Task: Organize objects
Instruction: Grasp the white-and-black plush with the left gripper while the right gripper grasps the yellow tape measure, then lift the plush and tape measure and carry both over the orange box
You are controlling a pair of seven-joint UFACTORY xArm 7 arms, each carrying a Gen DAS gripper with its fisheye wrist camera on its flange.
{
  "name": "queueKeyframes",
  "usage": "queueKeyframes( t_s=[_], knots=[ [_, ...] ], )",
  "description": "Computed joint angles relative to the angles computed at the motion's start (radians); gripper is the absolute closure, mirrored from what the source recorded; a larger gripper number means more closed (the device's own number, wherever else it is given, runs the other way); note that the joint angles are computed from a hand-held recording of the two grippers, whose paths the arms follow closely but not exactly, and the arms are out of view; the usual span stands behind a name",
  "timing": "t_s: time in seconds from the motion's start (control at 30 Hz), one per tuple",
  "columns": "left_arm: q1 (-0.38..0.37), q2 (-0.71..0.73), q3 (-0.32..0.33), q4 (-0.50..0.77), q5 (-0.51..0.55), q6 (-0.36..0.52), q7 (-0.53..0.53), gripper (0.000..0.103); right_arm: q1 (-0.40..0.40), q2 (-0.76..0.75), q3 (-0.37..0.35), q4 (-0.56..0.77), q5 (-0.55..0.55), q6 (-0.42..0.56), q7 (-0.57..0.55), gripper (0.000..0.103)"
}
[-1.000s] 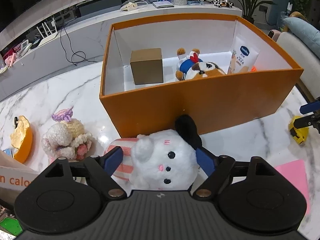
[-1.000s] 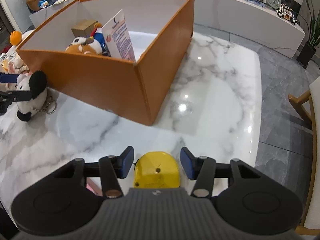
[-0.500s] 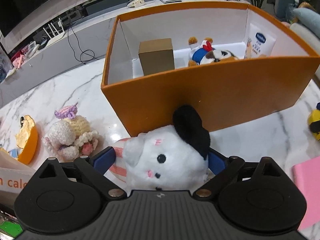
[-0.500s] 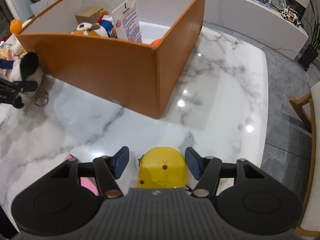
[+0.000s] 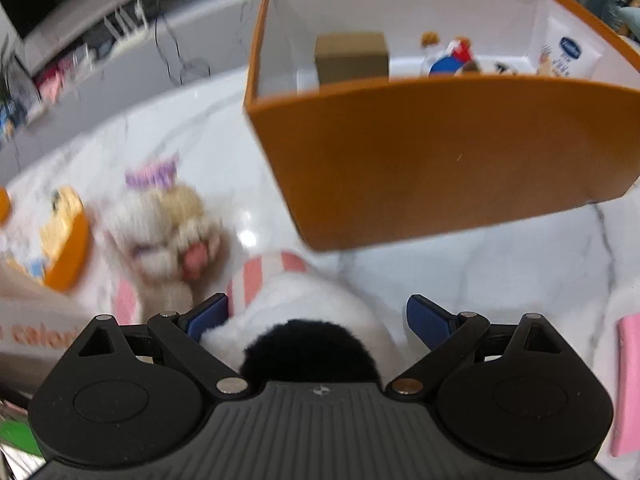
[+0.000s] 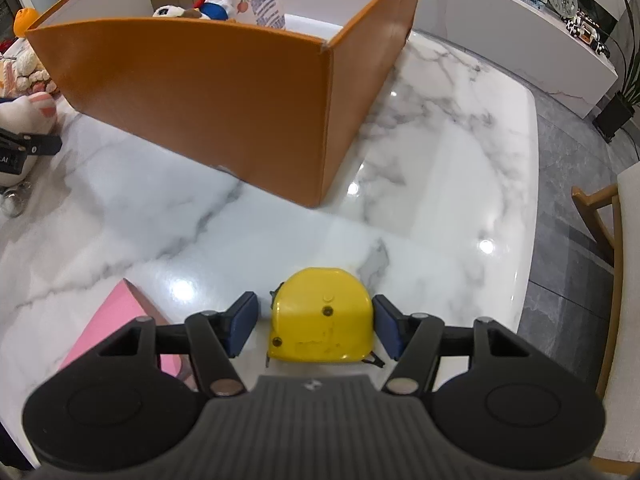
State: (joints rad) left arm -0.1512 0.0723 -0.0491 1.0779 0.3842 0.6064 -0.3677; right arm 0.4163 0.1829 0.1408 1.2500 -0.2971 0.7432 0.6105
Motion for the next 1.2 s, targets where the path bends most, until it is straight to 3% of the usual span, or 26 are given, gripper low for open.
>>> queueKeyframes(
  t_s=[0.17,0.3,0.43,0.6,0.97,1.2],
  knots=[
    [0.011,-0.014,-0.005,0.003,-0.106,0.061,0.064,0.0,0.003,0.006,0.0,0.01,-0.002,0.01,0.002,0.038],
    [0.018,-0.021,-0.009,0.016,-0.215,0.134,0.113,0.011,0.003,0.007,0.0,0.018,0.007,0.028,-0.005,0.038],
    [0.011,-0.036,-0.014,0.002,-0.187,0.133,0.12,0.015,-0.002,0.004,0.003,0.015,0.03,0.025,-0.013,0.047],
    [0.009,-0.053,-0.016,-0.006,-0.18,0.135,0.125,0.019,-0.002,0.006,0.002,0.02,0.037,0.029,-0.011,0.047],
    [0.016,-0.155,-0.021,-0.063,-0.271,0.102,0.191,0.021,-0.013,-0.029,0.002,0.006,0.054,0.0,0.01,0.048],
    [0.017,-0.163,-0.017,-0.03,-0.351,0.065,0.264,0.021,-0.018,-0.073,0.013,-0.002,0.06,-0.037,0.018,0.048]
  ],
)
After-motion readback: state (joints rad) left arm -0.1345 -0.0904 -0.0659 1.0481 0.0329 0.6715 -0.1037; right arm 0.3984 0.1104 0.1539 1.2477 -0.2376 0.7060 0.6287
